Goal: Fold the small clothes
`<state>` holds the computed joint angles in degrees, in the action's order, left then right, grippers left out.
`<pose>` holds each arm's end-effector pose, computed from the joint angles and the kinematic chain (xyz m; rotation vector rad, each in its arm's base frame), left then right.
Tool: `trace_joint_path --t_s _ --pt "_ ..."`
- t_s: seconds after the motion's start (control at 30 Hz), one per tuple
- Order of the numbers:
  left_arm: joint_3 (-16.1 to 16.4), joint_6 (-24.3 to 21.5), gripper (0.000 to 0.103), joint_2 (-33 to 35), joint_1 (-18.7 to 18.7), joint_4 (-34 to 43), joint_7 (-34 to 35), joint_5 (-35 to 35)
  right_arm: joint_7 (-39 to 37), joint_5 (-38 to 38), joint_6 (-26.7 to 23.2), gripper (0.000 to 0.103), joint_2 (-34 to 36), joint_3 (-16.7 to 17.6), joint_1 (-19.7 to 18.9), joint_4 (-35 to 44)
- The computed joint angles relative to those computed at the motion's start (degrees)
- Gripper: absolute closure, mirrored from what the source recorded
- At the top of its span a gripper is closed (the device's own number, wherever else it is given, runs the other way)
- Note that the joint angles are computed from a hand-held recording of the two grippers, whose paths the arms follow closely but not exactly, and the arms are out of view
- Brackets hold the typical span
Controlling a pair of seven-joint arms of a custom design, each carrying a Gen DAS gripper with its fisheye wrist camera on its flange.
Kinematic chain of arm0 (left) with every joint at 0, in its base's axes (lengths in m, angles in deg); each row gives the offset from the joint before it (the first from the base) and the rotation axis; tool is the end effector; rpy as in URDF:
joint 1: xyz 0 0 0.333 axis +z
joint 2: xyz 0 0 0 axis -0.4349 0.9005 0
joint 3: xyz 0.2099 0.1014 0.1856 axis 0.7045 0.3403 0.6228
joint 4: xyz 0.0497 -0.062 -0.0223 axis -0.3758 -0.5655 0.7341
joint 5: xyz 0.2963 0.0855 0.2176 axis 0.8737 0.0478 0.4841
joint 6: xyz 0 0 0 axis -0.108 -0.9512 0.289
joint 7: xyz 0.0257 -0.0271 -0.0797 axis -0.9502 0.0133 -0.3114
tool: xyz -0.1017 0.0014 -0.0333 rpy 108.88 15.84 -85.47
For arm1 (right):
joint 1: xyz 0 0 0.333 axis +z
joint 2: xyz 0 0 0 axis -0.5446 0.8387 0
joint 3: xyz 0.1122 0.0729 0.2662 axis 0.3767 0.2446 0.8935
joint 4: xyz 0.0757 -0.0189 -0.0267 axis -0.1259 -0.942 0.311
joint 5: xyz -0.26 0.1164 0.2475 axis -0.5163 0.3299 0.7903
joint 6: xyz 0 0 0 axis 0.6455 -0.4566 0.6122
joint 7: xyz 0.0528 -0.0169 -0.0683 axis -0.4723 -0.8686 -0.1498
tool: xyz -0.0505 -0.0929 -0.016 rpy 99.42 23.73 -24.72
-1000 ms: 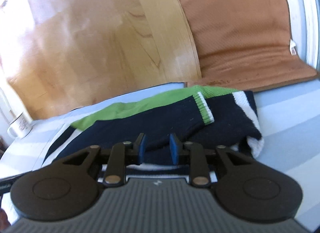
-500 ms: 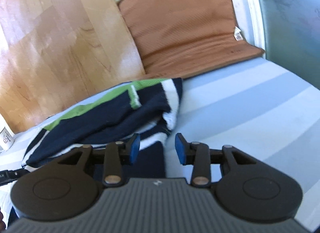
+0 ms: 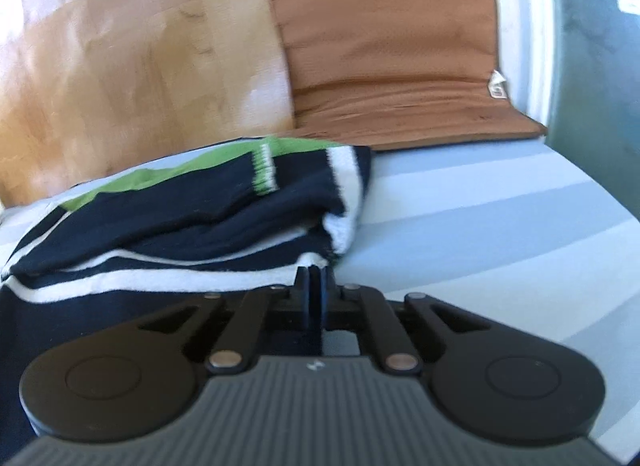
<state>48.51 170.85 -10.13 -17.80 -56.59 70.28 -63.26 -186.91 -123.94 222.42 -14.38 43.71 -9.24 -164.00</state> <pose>0.7505 -0.0758 0.3875 -1.5345 2.1105 -1.1203 0.5631 0.2494 0.4037 -1.0410 2.1827 -0.8691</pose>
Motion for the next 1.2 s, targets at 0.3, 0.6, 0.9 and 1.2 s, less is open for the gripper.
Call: trace_joint_path --t_s 0.3,0.6,0.9,1.2 --pt "-5.57 -6.86 0.072 -0.66 3.72 1.35 12.1 -11.1 2.64 0.07 -5.02 0.095 0.02 0.55 1.57 0.55" --pt "3.23 5.75 0.091 2.71 -7.08 2.64 -0.07 1.52 3.68 0.67 -7.16 0.095 0.64 0.92 1.85 1.43" --pt "-1.1 7.64 0.088 2.27 -2.45 0.22 -5.37 3.12 1.48 1.6 -6.42 0.093 1.28 0.44 2.0 2.25" --pt "-10.6 2.4 0.049 0.78 7.23 0.82 6.93 -7.57 11.0 -4.48 -0.99 0.074 -4.63 1.73 0.29 -5.93"
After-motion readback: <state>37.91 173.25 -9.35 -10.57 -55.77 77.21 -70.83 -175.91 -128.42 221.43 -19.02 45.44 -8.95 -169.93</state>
